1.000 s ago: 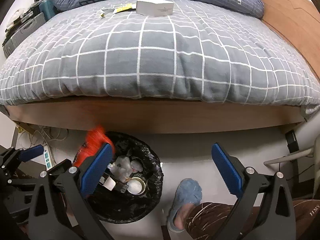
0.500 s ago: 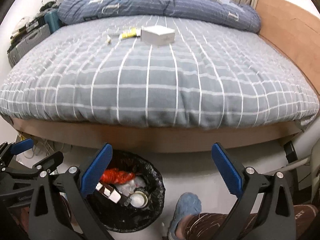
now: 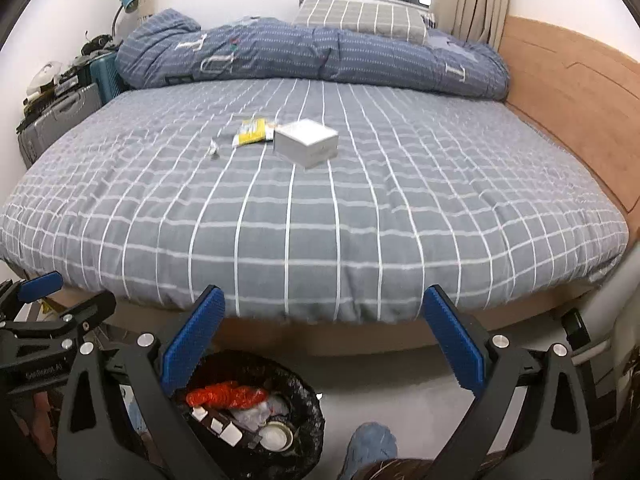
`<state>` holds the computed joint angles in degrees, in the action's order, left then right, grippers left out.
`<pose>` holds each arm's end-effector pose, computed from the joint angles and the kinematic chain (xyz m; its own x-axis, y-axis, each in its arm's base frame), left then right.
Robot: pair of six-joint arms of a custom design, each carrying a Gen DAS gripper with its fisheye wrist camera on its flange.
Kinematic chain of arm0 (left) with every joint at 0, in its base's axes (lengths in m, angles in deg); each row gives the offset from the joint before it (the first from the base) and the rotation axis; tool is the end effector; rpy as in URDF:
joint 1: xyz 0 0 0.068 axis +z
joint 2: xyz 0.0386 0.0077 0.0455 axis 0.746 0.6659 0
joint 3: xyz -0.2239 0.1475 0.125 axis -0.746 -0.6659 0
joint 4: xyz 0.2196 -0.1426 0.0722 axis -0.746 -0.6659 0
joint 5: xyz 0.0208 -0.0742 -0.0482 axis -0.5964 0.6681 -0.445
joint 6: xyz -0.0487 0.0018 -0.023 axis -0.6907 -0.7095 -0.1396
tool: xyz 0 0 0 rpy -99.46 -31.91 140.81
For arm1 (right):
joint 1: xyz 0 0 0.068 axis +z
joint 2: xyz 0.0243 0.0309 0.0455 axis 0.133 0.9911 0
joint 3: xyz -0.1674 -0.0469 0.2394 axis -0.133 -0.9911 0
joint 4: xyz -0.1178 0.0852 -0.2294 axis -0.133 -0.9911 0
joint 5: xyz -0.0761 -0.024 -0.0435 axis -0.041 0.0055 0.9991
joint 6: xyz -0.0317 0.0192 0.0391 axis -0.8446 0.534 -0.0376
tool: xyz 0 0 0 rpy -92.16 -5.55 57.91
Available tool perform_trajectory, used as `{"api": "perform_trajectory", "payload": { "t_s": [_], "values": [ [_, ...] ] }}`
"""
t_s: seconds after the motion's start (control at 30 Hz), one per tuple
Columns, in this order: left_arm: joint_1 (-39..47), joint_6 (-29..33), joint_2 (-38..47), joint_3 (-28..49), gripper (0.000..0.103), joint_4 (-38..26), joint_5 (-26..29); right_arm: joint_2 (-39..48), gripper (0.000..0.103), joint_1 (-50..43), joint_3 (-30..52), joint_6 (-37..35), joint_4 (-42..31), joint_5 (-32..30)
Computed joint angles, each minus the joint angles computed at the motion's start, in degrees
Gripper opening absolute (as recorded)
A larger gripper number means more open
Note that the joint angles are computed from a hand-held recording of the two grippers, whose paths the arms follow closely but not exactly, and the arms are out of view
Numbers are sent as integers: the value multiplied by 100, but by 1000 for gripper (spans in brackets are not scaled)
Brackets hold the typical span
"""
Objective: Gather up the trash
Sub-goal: 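Raise both open tools from the bin back over the bed, then grasp the yellow snack wrapper with the left tool while the right tool grasps the white box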
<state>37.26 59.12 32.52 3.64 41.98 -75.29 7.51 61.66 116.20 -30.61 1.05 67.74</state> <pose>0.1901 -0.0404 0.2151 -0.7566 0.1495 -0.6366 0.2542 0.9642 -0.0756 0.1307 0.1386 0.2313 -0.6730 0.0889 -0.7343 0.1917 0.9798 -0.0571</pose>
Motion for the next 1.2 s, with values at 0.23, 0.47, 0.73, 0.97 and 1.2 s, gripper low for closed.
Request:
{"api": "perform_trajectory", "payload": {
  "t_s": [0.23,0.47,0.73,0.97,1.2],
  "values": [
    [-11,17,705,482,97,434,-120,-67,95,-788,-25,-878,797,-389],
    [-24,-91,1621,1097,97,842,-59,500,95,-1802,111,-1936,1815,-894],
    [59,57,2755,2015,97,1079,-106,1591,95,-2725,645,-2742,2706,-1457],
    [192,133,3454,2739,97,1111,-100,2415,95,-3106,1268,-3127,3060,-1757],
    [325,126,4090,3484,97,1011,-46,3260,95,-3405,2049,-3276,3121,-2113]
  ]
}}
